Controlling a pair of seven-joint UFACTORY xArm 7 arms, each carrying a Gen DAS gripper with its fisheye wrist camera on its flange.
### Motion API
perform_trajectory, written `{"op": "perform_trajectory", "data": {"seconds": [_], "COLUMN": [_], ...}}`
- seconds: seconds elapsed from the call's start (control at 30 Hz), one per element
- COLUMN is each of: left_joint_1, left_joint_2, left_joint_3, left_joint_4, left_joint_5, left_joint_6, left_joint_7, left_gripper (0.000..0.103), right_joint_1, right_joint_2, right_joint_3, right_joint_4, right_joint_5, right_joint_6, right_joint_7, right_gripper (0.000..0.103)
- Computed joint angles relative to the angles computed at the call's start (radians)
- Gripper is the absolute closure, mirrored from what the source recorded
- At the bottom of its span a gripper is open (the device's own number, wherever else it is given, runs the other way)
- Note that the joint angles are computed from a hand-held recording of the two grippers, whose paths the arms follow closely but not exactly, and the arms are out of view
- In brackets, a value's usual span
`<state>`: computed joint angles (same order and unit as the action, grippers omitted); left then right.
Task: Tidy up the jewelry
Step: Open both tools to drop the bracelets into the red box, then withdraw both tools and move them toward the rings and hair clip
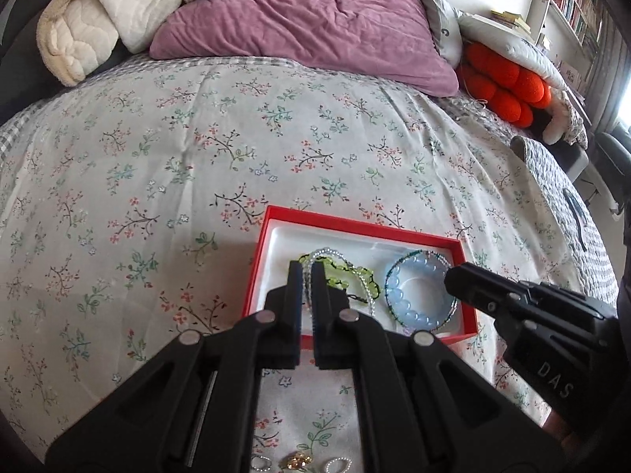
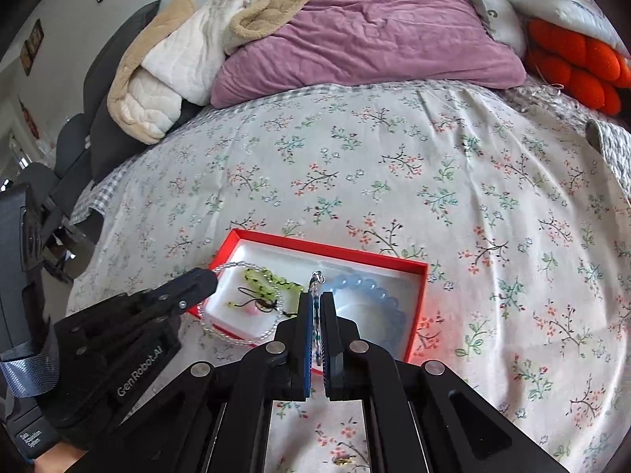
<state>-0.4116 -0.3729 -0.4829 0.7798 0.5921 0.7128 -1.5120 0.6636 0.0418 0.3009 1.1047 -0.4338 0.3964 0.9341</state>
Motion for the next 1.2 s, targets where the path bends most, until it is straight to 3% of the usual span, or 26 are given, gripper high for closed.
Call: {"op": "perform_trajectory", "data": {"seconds": [0.2, 0.37, 0.5, 0.6, 0.63, 0.73, 0.93, 1.2], "left_joint_1": [-0.004, -0.026, -0.047, -0.059, -0.065, -0.083, -0.105, -0.153], "left_joint_2": [0.008, -0.004, -0.029, -0.052, -0.060, -0.086, -0.135, -0.182], "left_joint_3": [-0.012, -0.006, -0.008, -0.018, -0.021, -0.019, -0.035, -0.036], "left_joint_4": [0.029, 0.041, 0.046, 0.046, 0.048, 0.040, 0.018, -0.036], "left_joint_5": [-0.002, -0.028, -0.064, -0.086, -0.099, -0.140, -0.201, -0.295], "left_joint_6": [0.064, 0.124, 0.193, 0.247, 0.271, 0.310, 0.368, 0.378], "left_joint_7": [-0.004, 0.011, 0.028, 0.037, 0.045, 0.065, 0.101, 0.167], "left_gripper": [0.098, 0.067, 0.054, 0.037, 0.032, 0.027, 0.018, 0.009], "right_joint_1": [-0.012, -0.020, -0.029, -0.036, -0.039, -0.053, -0.067, -0.050], "right_joint_2": [-0.022, -0.041, -0.076, -0.106, -0.115, -0.156, -0.218, -0.246], "right_joint_3": [-0.001, 0.010, 0.017, 0.025, 0.030, 0.045, 0.069, 0.092], "right_joint_4": [-0.019, -0.019, -0.047, -0.065, -0.070, -0.099, -0.143, -0.179], "right_joint_5": [-0.003, 0.055, 0.084, 0.109, 0.108, 0.084, 0.114, 0.174], "right_joint_6": [-0.005, 0.050, 0.055, 0.070, 0.075, 0.078, 0.090, 0.132], "right_joint_7": [0.002, -0.056, -0.081, -0.105, -0.111, -0.088, -0.115, -0.199], "right_gripper": [0.096, 0.090, 0.090, 0.085, 0.078, 0.029, 0.027, 0.015]}}
